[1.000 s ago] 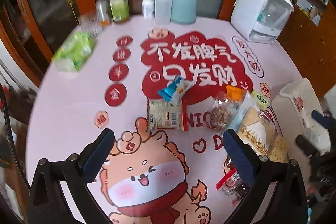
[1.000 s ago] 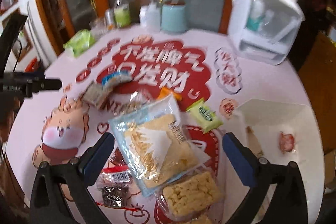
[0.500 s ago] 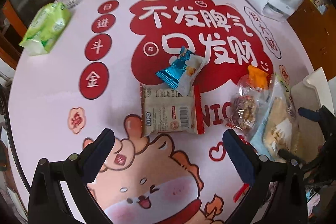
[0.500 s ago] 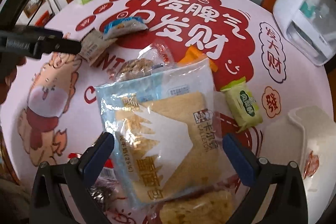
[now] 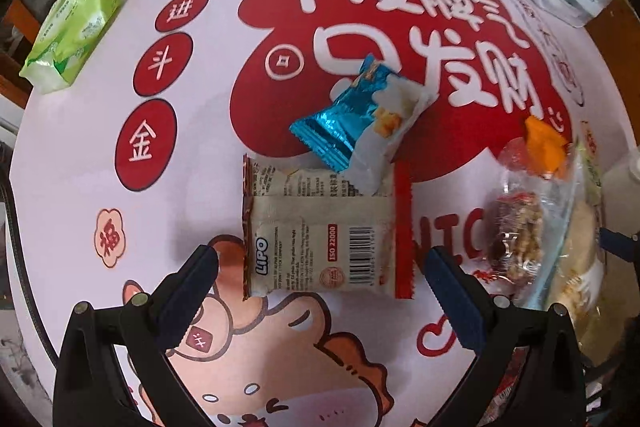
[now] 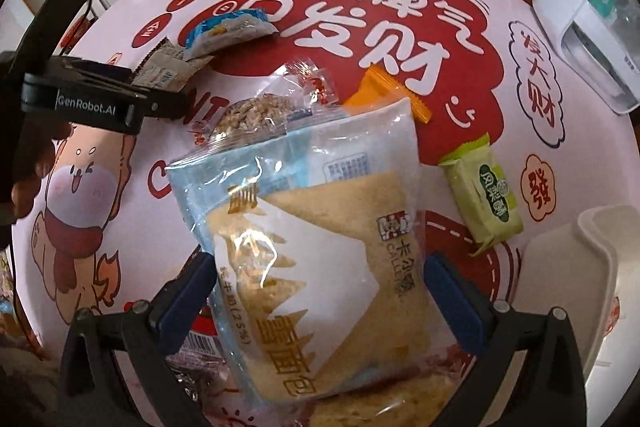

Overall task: Organize snacks
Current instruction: 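Grasp the large clear bread bag with the right tool while the left tool grasps the small biscuit packet, then carry the bread bag and biscuit packet into the white tray and open both tools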

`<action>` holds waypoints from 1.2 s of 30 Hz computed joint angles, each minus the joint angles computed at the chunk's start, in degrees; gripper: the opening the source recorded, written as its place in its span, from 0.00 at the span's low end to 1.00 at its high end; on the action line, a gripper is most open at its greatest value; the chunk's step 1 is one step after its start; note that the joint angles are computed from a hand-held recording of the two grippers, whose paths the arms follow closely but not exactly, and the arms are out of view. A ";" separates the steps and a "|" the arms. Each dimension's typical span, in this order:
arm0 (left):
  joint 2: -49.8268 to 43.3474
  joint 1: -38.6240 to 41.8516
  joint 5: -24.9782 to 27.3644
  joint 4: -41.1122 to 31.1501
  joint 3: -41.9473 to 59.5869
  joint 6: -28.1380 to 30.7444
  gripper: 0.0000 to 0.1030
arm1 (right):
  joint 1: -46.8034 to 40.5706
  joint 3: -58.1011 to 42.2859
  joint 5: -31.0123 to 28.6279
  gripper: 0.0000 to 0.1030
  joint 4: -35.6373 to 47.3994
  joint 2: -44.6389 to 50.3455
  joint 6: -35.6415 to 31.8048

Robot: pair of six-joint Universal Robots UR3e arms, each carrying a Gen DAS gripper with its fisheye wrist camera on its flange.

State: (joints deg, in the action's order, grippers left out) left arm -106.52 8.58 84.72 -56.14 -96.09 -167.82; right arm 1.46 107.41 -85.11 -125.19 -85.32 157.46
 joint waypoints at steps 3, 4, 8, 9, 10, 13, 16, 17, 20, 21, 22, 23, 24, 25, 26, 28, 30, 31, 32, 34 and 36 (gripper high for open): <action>-0.90 -0.33 0.97 1.07 0.01 -1.09 0.99 | 1.07 -0.25 -1.25 1.00 -0.51 0.51 1.30; -1.22 -0.21 1.00 1.53 -0.10 -1.09 0.99 | 1.18 -0.14 -1.38 0.97 -0.73 0.46 1.52; 0.22 -0.10 1.81 4.75 -2.82 -1.74 0.87 | 1.12 1.04 -1.31 0.90 -1.26 -1.31 1.37; 1.36 0.05 1.68 6.03 -4.05 -1.90 0.71 | 1.26 1.50 -1.45 0.89 -1.56 -1.79 1.56; 2.23 -0.17 2.03 6.87 -4.81 -2.26 0.56 | 1.38 2.04 -1.56 0.87 -1.96 -2.29 1.81; 3.10 0.05 1.35 5.99 -4.94 -2.83 0.48 | 1.18 3.15 -1.31 0.78 -1.83 -4.27 3.42; 5.48 0.17 1.27 4.57 -6.27 -2.68 0.48 | 0.23 3.74 0.65 0.70 0.29 -7.36 4.01; 6.49 0.24 1.24 4.12 -6.84 -2.30 0.48 | -0.12 4.02 1.27 0.69 0.91 -8.38 4.31; 10.87 0.42 1.34 3.26 -9.36 -0.82 0.48 | -0.56 5.31 2.08 0.68 2.18 -11.41 4.92; 12.80 0.50 1.09 2.59 -10.26 -0.21 0.48 | -0.74 5.95 2.41 0.68 2.63 -12.63 5.35; 14.32 0.35 1.03 1.97 -10.90 0.08 0.48 | -1.02 6.42 2.73 0.67 3.13 -13.68 5.70; 16.65 0.22 0.93 0.93 -11.74 0.80 0.48 | -1.38 6.91 3.18 0.67 3.71 -14.83 6.05; 17.72 -0.23 1.07 0.22 -11.82 0.79 0.48 | -1.91 7.55 3.73 0.67 4.43 -16.42 6.40; 19.49 -0.41 1.05 -0.61 -12.32 1.24 0.48 | -2.36 8.08 4.20 0.67 5.10 -17.86 6.64; 22.11 -0.27 0.74 -2.22 -12.83 2.18 0.48 | -2.90 8.53 4.89 0.66 6.01 -19.44 6.64; 25.07 -0.43 0.31 -4.13 -13.32 2.85 0.48 | -4.17 9.19 6.21 0.66 7.96 -22.97 6.67; 28.77 -0.36 -0.52 -7.30 -13.25 3.72 0.48 | -5.24 9.62 7.30 0.66 9.95 -26.34 6.20; 29.91 -0.26 -0.79 -7.99 -13.51 4.08 0.48 | -5.73 9.70 7.71 0.66 10.91 -27.80 6.13; 32.05 -0.32 -1.07 -9.66 -13.51 4.38 0.48 | -6.44 9.72 8.28 0.66 12.17 -29.45 5.94; 34.64 -0.68 -1.53 -12.28 -12.82 4.62 0.48 | -8.60 9.62 10.02 0.66 15.22 -33.18 5.10; 37.31 -1.19 -2.06 -14.87 -12.09 4.71 0.48 | -11.78 9.23 12.50 0.66 19.42 -37.56 3.42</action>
State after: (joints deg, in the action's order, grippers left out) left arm -69.21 7.39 82.66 -71.00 -108.18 -163.11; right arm -10.32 116.64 -72.61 -105.77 -122.88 160.88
